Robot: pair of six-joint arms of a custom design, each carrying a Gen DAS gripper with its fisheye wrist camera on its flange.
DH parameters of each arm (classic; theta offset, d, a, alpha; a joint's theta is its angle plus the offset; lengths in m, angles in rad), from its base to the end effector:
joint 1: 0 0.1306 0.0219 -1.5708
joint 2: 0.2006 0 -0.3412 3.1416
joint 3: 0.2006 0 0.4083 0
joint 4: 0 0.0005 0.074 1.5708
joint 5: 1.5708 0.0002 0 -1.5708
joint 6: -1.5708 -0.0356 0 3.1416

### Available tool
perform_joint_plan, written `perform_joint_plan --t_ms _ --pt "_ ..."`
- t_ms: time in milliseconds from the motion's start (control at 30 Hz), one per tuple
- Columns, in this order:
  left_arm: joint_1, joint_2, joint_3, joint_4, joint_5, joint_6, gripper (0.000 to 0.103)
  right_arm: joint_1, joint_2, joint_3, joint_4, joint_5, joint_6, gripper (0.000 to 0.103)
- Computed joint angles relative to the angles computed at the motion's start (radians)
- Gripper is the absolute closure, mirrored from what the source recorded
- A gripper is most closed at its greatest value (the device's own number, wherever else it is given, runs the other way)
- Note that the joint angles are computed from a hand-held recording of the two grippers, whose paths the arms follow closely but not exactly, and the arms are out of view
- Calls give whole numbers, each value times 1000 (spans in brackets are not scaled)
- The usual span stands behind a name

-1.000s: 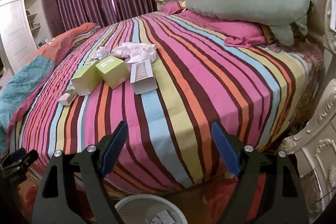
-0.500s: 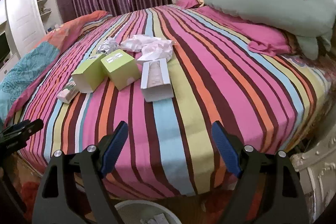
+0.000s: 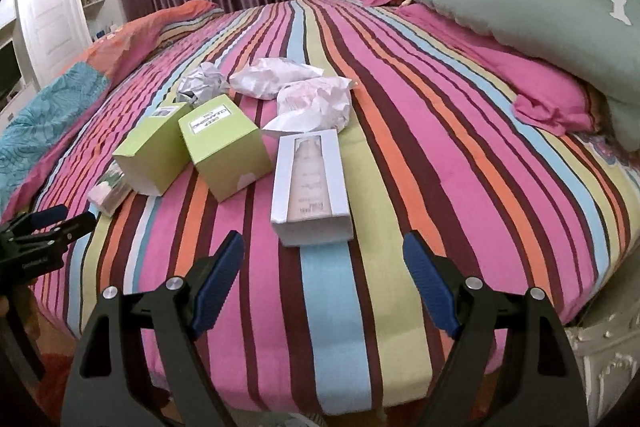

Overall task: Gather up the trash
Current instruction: 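Grasp the green forest tissue pack with the left tool while the right tool grasps the foundation box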

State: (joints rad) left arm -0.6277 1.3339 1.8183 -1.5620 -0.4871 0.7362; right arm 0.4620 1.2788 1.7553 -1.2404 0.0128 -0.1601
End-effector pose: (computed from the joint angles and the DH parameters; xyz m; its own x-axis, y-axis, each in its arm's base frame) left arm 0.3499 -0.2339 0.5687 -0.7563 -0.1843 -0.6277 -0.2270 0.9738 -0.0124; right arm 0.3877 0.1920 0.5817 -0.6810 -0.1610 -0.7143 -0.3331 0.9369 0.1064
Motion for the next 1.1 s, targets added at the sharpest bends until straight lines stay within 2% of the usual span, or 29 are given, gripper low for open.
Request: perform_joint_plan --t_ms 133,267,533,700,800,833,867,900,967,1000,1067,1100 --pt "24 17 12 24 29 -28 16 1 42 37 -15 -3 33 25" --pt "45 52 35 16 47 -68 16 5 74 63 -28 6 69 25" --pt "96 94 63 16 79 -107 16 -1 124 96 -42 17 85 25" --pt "118 125 85 -9 74 -142 16 -3 155 122 -55 19 87 25" --pt "122 125 83 4 61 -173 16 0 172 139 -63 26 90 26" --pt "123 124 80 6 62 -176 18 2 181 148 -69 31 92 26" --pt "127 122 75 11 75 -176 27 5 189 156 -72 38 93 26" --pt "131 116 66 22 97 -171 32 7 192 159 -71 43 94 26" --pt "128 112 63 27 91 -149 52 11 202 171 -78 52 90 30" --pt "125 113 66 22 86 -137 52 11 207 178 -83 50 86 43" --pt "121 117 76 7 83 -118 52 11 211 192 -99 38 71 57" --pt "119 117 79 1 81 -112 53 10 211 197 -105 38 63 58"
